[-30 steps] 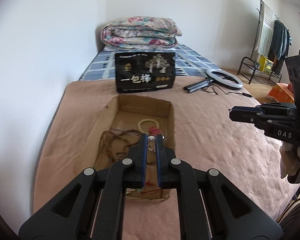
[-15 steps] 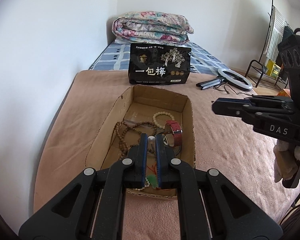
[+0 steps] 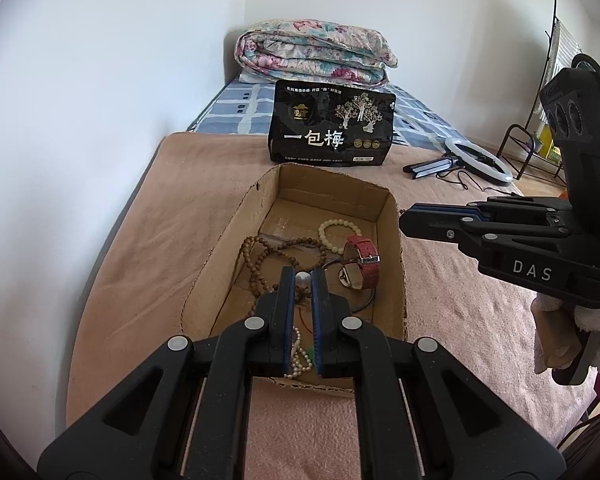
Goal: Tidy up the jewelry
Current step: 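Open both tools to drop the pearl earrings into the box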
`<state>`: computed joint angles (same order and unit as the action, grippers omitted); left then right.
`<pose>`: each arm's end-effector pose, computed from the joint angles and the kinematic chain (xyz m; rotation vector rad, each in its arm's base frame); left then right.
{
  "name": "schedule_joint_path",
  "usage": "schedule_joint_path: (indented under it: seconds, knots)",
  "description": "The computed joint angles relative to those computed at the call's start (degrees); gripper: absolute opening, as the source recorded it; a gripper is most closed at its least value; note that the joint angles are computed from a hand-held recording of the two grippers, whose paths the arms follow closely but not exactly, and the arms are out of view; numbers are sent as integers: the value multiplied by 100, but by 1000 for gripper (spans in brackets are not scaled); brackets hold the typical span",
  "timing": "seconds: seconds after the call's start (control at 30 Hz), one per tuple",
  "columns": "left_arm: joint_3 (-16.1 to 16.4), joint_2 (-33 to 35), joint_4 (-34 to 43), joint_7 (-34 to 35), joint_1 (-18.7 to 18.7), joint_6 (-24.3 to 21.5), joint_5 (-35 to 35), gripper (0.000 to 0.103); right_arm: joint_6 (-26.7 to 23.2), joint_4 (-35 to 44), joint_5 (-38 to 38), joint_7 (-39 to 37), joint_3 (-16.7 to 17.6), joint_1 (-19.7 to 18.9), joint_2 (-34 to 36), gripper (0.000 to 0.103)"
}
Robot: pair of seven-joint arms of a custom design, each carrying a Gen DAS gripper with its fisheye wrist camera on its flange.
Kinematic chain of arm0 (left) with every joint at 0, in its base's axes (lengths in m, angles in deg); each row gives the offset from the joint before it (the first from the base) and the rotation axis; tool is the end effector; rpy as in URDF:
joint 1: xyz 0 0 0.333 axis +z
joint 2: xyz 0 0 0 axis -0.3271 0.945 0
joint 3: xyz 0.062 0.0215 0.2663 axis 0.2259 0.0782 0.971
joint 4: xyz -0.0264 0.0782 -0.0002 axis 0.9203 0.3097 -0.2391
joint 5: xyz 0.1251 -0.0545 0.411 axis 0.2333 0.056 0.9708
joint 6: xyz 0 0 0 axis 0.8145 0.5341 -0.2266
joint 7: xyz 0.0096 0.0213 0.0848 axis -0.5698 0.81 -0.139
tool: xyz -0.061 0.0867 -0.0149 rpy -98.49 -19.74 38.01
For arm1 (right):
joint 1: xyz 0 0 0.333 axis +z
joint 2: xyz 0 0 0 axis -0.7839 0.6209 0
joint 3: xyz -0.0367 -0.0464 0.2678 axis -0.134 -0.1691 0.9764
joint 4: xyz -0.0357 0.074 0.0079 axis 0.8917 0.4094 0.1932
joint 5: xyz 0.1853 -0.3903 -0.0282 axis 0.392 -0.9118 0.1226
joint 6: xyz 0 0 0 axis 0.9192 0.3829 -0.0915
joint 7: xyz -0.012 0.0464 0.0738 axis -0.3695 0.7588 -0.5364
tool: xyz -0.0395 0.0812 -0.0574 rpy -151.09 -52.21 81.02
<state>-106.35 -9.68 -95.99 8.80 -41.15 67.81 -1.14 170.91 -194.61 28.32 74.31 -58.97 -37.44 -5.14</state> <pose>0.5257 -0.4189 0.6081 -1.4600 2.1445 -1.0210 0.5359 0.1849 0.6154 -1.8676 1.4689 -0.4342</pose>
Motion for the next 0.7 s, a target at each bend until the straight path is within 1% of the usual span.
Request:
schedule_joint_path:
  seconds: [0.2,0.23,0.27,0.3,0.33,0.37,0.4,0.43,0.47,0.53,0.57,0.63,0.67,0.7]
  knots:
    - [4,19,19,-81,-23,-7,120,6,-25,60,-139,136,33,-44,74,7]
    - [5,44,47,-124,-33,-27,175,6,-60,81,-164,171,36,-53,91,11]
    - [12,65,72,-189,-43,-59,254,6,-79,84,-203,211,42,-65,93,25]
    - [16,84,95,-240,-53,-94,320,7,-70,71,-262,268,58,-84,83,36]
    - [20,96,110,-274,-58,-117,367,9,-3,30,-368,369,90,-121,56,58]
    - [25,99,113,-307,-61,-130,409,22,128,-45,-474,478,122,-159,5,67]
    - [37,91,96,-402,-69,-130,510,38,213,-91,-527,544,134,-175,-25,67]
    - [44,74,74,-484,-76,-116,600,44,242,-103,-531,574,123,-175,-39,68]
    - [56,55,44,-601,-83,-100,723,48,217,-91,-516,585,104,-171,-37,68]
    - [52,55,49,-644,-75,-136,759,48,172,-61,-617,714,125,-219,-26,70]
    - [50,60,56,-658,-74,-161,772,49,176,-65,-669,760,133,-236,-28,75]
    - [43,46,41,-686,-79,-174,820,55,200,-92,-827,915,175,-291,-49,81]
    - [43,36,30,-721,-83,-168,868,61,206,-113,-851,934,168,-292,-68,81]
    - [45,37,29,-757,-84,-156,909,64,175,-109,-887,964,170,-300,-72,81]
